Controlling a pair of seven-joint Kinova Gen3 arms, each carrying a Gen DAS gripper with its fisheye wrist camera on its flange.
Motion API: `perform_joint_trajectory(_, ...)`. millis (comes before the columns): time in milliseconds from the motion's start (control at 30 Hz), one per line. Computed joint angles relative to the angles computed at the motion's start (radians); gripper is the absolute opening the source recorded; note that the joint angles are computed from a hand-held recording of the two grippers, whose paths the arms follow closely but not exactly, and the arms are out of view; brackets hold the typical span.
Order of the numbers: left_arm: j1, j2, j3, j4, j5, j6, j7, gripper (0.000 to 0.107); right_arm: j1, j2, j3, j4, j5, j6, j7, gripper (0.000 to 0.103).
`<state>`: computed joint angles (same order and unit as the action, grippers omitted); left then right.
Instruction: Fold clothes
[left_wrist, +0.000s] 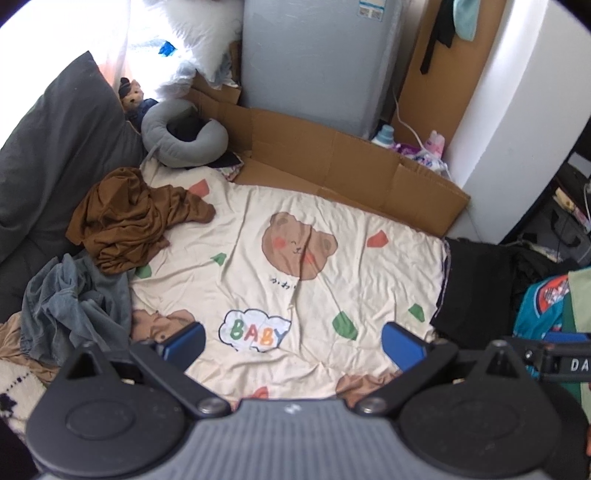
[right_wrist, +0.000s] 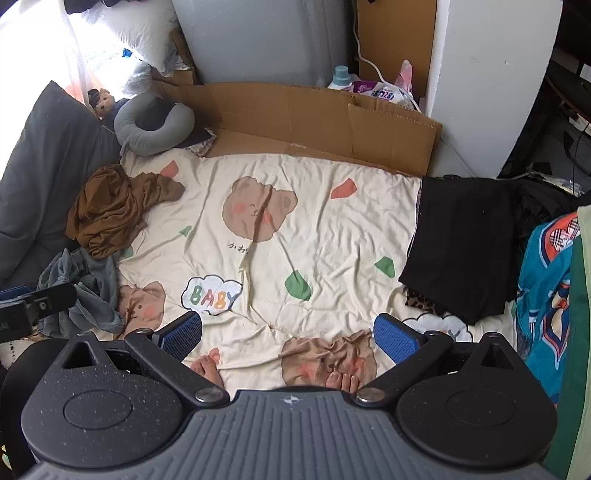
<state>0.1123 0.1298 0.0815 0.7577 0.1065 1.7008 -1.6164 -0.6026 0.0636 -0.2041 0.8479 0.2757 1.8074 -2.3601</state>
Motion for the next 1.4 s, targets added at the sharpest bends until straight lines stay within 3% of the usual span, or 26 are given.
perform_joint_trajectory(167, 0.018, -0.006, 0.006, 0.006, -0.021, -0.004, -0.001, 0.103, -0.018, -0.003, -0.01, 0.005, 0.012, 0.017, -0.015, 0.102)
perform_joint_trajectory(500, 0.077, -0.026, 0.024, 0.055, -0.102, -0.055, -0.004, 0.102, -0.008, -0.029, -0.029, 0.073, 0.02, -0.042, -0.034, 0.102)
perform_joint_trajectory(1400, 0.065, -0.032, 0.01, 0.063, -0.127, -0.073, -0.001, 0.101, 0.006, -0.027, -0.026, 0.073, 0.018, -0.032, -0.028, 0.102)
